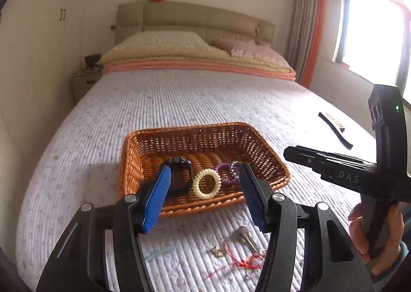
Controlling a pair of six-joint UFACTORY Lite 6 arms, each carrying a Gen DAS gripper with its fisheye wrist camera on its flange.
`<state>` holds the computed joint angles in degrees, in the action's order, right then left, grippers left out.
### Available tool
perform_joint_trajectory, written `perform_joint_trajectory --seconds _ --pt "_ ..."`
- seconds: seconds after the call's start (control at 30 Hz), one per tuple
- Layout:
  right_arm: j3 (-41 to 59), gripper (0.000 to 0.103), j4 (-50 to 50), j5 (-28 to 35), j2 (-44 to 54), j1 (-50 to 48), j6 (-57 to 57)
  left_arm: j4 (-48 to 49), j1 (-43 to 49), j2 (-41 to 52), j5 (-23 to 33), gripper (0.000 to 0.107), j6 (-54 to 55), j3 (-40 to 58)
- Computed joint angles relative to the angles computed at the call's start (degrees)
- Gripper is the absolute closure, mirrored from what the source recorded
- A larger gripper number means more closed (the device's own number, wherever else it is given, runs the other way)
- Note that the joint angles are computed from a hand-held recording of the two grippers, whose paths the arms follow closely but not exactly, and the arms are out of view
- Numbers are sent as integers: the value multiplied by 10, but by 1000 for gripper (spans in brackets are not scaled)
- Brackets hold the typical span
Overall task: Organize jewelry
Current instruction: 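Grasp the clear coil bracelet with the left tool while the right tool grasps a small gold charm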
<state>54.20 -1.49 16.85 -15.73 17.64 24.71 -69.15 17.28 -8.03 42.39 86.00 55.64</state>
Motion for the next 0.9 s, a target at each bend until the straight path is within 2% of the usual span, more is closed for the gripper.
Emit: perform_joint_trajectory --seconds 0.1,0.27,0.4,0.53,0.63,0.9 --pt "-29 79 -80 32 -73 38 85 7 58 -64 65 52 6 -36" --pt "-96 79 -282 95 -174 156 308 16 150 -130 146 52 39 -90" --pt "-149 79 -392 148 -223 247 445 26 236 -156 212 52 81 -136" --pt "-204 79 -477 199 -246 337 573 36 305 -140 250 52 124 -163" --pt "-252 79 -495 191 -256 363 639 46 339 -108 244 52 164 -183" --pt "-336 79 -519 65 -207 344 748 56 347 24 149 53 239 -198"
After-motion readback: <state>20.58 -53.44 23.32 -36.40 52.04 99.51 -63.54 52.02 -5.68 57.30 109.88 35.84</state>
